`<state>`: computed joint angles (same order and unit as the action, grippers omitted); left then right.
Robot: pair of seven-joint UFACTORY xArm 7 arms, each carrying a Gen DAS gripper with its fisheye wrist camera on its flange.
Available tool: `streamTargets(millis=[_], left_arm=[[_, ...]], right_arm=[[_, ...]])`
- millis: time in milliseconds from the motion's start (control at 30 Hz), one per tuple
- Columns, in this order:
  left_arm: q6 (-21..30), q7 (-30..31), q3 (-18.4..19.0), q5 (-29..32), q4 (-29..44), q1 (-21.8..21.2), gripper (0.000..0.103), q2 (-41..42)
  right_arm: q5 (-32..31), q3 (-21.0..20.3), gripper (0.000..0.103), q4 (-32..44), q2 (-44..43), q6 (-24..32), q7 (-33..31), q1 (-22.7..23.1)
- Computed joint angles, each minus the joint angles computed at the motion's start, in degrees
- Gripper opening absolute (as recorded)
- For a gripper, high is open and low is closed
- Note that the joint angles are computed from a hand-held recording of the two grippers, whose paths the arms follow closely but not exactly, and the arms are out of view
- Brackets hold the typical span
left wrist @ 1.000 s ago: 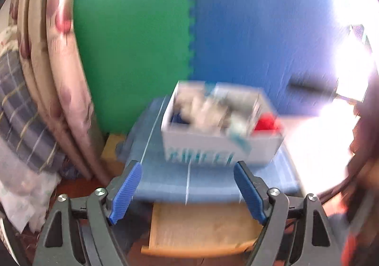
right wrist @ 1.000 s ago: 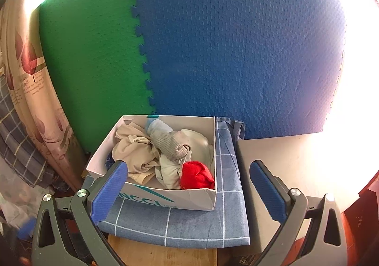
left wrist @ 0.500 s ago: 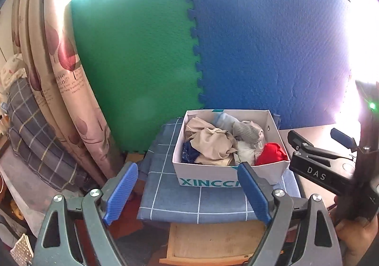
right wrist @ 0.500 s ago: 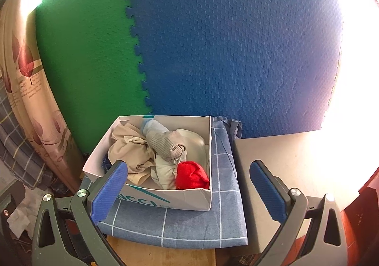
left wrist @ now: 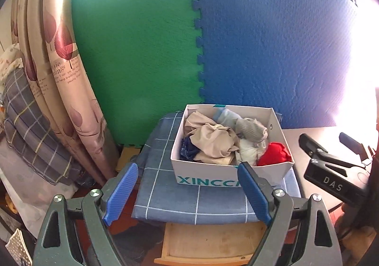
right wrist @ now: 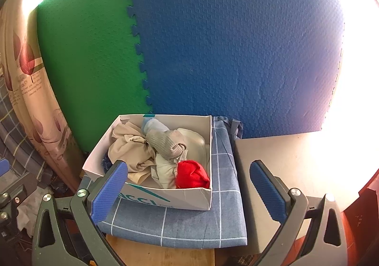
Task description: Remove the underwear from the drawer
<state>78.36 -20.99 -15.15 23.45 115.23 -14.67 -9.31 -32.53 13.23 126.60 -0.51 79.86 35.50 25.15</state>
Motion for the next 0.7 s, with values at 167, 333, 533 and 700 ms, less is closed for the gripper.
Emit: streamTargets(millis=[167, 333, 533, 700], left_arm=[[0.03, -0.04, 0.47, -1.08, -0.63, -0.15, 0.088, 0.15], [-0.19, -0.12, 0.19, -1.22, -1.19, -0.53, 0.088, 0.35], [0.07, -0.78, -0.43, 0.04, -0.74, -1.37, 0.088, 1.04], [0.14, -1.86, -0.84, 1.29, 0.09, -2.44, 0.088, 2.21]], right_arm=[[0.03, 0.07, 0.102, -1.59, -0.92, -0.38, 0.84, -0.35], [0.75, 0.26, 0.102, -3.58, -2.2, -0.9, 0.84, -1.45], [1.28, 0.68, 0.102, -5.48, -3.58, -1.22, 1.05, -3.45], [2.11, 0.58, 0.102, -8.23, -5.97, -1.63, 0.61, -5.58]])
